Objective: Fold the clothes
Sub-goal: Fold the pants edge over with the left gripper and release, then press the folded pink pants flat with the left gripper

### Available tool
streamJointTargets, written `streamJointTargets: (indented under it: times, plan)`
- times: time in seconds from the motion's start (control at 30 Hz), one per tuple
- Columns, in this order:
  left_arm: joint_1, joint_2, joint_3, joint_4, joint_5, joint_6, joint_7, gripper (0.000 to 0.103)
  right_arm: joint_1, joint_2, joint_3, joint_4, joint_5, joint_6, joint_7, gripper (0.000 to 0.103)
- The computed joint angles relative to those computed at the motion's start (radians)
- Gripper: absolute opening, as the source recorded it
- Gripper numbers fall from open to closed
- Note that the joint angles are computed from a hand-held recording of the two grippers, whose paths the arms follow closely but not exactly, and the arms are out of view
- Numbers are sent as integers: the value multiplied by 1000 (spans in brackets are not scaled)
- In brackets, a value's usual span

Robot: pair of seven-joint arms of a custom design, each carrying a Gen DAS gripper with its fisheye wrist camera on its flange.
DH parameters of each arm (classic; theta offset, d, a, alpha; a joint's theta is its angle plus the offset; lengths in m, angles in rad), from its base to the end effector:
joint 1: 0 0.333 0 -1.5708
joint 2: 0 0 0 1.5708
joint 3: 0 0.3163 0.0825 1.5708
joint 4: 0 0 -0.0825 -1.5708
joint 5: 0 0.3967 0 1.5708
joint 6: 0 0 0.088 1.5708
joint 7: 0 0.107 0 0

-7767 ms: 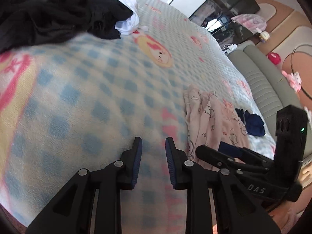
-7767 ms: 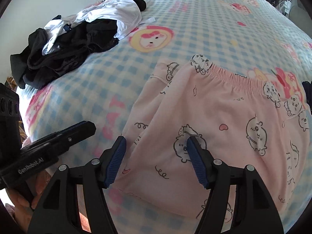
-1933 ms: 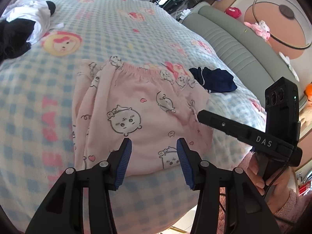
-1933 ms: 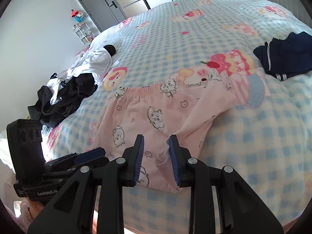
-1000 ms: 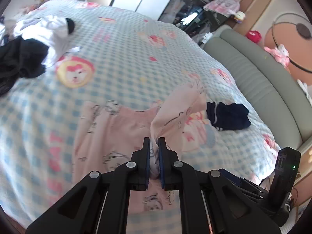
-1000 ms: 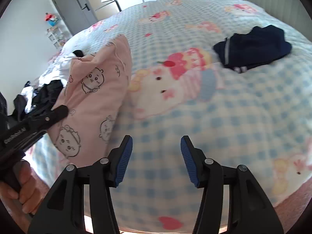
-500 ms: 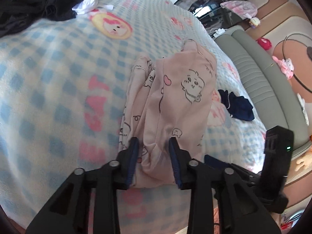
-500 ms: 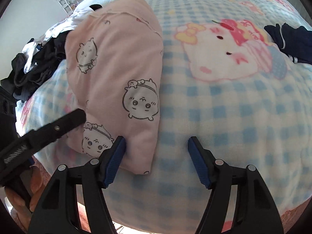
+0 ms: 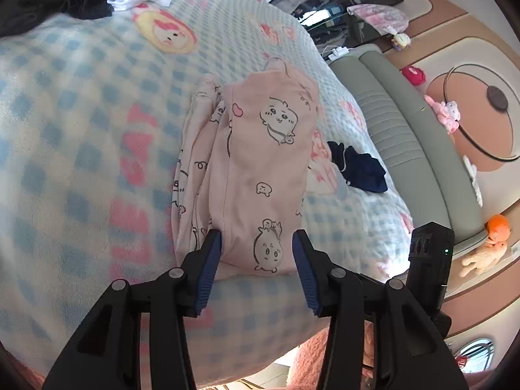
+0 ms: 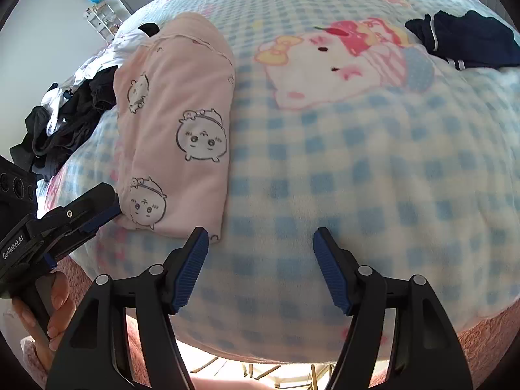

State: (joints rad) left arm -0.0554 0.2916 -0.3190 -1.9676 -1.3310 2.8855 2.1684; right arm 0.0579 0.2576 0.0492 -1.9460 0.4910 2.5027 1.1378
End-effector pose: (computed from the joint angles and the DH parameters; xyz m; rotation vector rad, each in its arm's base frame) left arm 0.6140 -0.1694 0.3583 2.2002 -1.6348 1.3041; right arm 0.6410 0.0641 0.3729 -2.0601 1.7142 -0.0353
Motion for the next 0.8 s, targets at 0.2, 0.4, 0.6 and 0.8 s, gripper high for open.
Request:
streamJointTargets:
  times: [0.2,0.4,0.6,0.8]
  plan:
    - [-118,-1,96,-60,381,204,-414,49,2,-18,11,-22,2,13,-57,69]
    - [-34,-14,-5,-81,427,209,-396,46,-3,5,12,11,70,-19,-91,69]
    - [-74,-1,34,-85,640,211,-559,46,-26,-15,10,-6,127,-13,-137,67]
    - [-26,32,-13,-35,706,230,-593,45,-39,-13,-3,-1,166,-42,-137,67]
